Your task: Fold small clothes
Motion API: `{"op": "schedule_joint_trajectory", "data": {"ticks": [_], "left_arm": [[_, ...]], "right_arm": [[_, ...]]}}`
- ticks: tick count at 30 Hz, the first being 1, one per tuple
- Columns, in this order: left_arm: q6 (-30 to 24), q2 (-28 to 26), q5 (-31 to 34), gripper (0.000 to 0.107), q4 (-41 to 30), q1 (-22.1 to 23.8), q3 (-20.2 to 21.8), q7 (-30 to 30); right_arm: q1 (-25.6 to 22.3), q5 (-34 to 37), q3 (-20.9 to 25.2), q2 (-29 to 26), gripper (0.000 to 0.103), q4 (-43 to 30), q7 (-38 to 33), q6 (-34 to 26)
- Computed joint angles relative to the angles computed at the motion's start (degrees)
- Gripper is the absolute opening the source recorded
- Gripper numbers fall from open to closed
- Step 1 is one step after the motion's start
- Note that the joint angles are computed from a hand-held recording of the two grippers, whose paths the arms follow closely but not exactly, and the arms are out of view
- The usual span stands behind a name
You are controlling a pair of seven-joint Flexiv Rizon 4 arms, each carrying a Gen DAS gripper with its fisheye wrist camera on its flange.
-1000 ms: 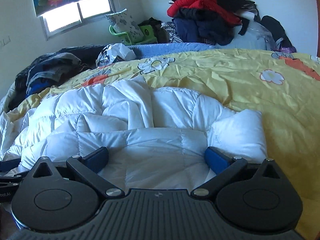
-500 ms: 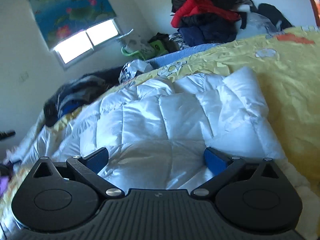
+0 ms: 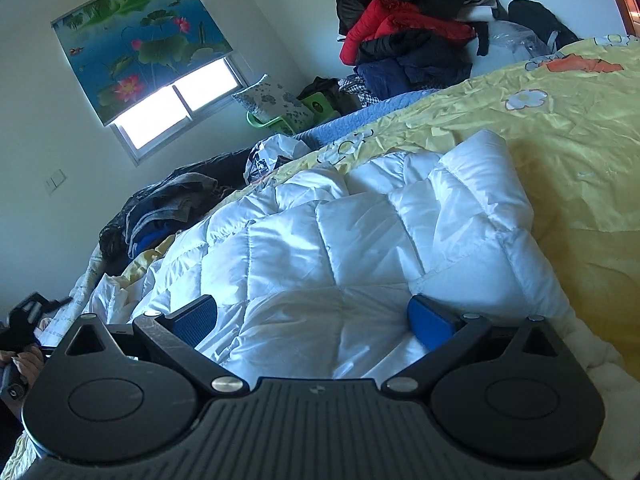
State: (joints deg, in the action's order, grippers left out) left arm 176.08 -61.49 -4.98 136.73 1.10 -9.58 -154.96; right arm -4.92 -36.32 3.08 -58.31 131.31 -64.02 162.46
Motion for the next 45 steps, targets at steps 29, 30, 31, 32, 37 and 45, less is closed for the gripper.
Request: {"op": "schedule_joint_trajectory", "data": {"ticks": [29, 30, 31, 32, 37, 45], "left_arm": [[9.06, -7.83, -4.74, 0.009, -19.2, -20.41, -12.22, -10.51], [8.72, -9.06, -4.57, 0.009, -21.01, -21.03, -12.93, -11.28], [8.24, -9.96, -4.28, 0.009, -22.46, -21.57, -13.44, -11.85], [7.8, -10.58, -4.09, 0.009, -23.65, -22.14, -13.74, -12.11], [6.63, -11.71, -3.09, 0.009, -26.75, -24.28, -14.51, -12.72], [4.19, -12.11, -1.59, 0.009, -27.47, -26.04, -14.28, -11.66]], "right_arm": [[-7.9, -15.02, 2.91, 4.27, 0.103, 3.09, 14.03, -2.0], [-10.98, -23.48, 3.16, 3.45, 0.103, 2.46, 21.8, -0.36], [-12.46, -28.92, 3.05, 2.65, 0.103, 1.76, 27.53, 0.98], [-13.06, -33.05, 2.72, 1.76, 0.103, 0.94, 32.8, 2.49], [-10.31, -38.9, 1.59, -1.79, 0.103, -1.91, 47.91, 7.44], [-1.8, -28.79, 0.45, -1.43, 0.095, -3.26, 50.33, 9.14]]}}
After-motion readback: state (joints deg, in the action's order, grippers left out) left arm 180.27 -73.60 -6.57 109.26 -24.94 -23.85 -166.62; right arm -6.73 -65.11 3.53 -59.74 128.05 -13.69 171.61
